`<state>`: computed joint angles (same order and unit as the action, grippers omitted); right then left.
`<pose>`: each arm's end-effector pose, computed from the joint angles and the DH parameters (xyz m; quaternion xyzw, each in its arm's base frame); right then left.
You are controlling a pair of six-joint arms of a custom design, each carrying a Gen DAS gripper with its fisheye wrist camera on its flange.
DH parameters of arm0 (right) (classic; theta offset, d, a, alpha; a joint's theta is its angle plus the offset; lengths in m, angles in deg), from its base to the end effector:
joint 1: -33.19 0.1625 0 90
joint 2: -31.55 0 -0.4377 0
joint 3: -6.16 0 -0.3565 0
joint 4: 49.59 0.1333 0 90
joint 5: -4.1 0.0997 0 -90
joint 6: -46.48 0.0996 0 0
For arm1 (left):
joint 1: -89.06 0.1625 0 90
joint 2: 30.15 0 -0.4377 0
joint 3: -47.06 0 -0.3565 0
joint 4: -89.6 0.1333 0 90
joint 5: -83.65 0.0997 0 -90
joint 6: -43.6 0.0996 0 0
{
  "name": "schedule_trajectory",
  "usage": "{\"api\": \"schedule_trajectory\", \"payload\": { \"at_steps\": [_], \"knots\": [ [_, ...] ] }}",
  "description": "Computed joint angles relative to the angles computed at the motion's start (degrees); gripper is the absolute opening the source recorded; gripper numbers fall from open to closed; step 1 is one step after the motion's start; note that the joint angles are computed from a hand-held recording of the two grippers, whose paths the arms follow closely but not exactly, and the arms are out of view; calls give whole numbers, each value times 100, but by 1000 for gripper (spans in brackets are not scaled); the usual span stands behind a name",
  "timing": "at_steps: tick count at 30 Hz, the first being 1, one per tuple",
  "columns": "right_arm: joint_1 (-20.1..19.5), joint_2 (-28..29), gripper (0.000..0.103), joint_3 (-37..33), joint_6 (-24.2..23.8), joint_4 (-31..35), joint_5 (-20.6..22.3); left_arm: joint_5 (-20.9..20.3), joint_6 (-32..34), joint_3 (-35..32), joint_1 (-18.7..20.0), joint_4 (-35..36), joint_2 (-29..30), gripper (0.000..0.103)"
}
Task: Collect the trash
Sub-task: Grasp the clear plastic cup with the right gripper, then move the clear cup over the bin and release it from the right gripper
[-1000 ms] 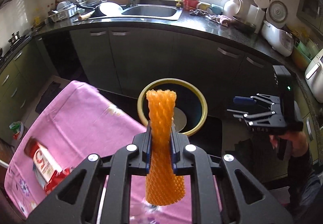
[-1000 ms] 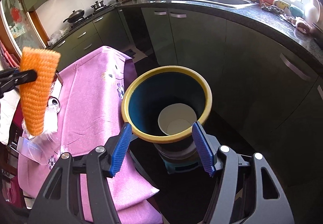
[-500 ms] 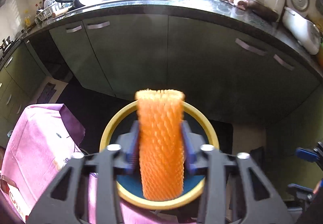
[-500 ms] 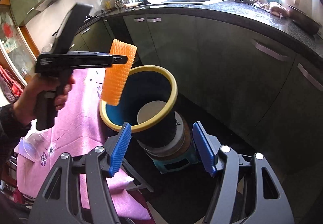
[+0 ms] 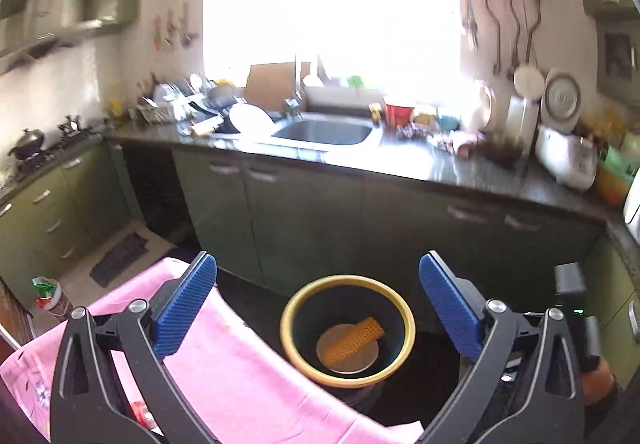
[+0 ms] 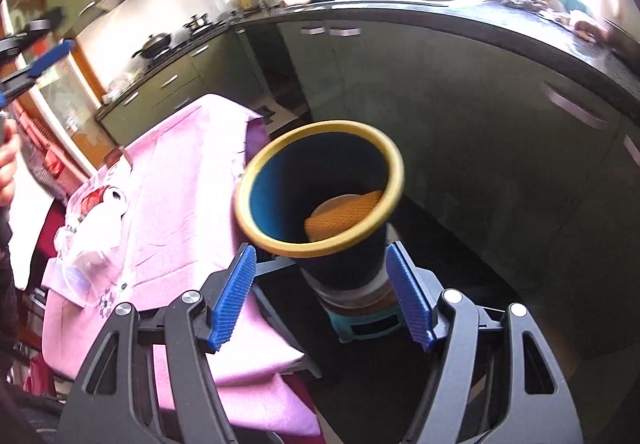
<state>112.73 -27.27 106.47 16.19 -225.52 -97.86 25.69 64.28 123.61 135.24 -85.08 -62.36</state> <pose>-0.0041 -0.6430 0.3010 0.1197 -0.9137 0.3190 0.2214 -0.3891 -0.6743 0.1468 0.4010 0.8138 -0.3766 0.1873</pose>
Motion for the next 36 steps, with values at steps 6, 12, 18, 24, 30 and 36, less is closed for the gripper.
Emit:
{"api": "schedule_trajectory", "payload": {
  "at_steps": [6, 12, 18, 24, 30, 36],
  "knots": [
    [496, 465, 68, -232, -447, 538, 128, 853, -324, 1909, -31, -1157, -1481, 97],
    [1013, 1055, 74, -634, -988, 1694, 692, 1642, -697, 2997, 108, -1512, -2348, 97],
    [1439, 1624, 98, -778, -1887, 1679, 530, 1496, -1122, 3794, 297, -1672, -2926, 97],
    [1527, 2053, 98, -1201, -1797, 2049, 184, 1403, -1392, 4128, 339, -1740, -3047, 97],
    [1461, 2215, 92, -1443, -1777, 2385, 246, 1391, -1493, 4232, 385, -1688, -3070, 97],
    [1465, 2075, 82, -1241, -1841, 2193, 291, 1367, -1515, 4160, 442, -1518, -3003, 97]
  ]
}}
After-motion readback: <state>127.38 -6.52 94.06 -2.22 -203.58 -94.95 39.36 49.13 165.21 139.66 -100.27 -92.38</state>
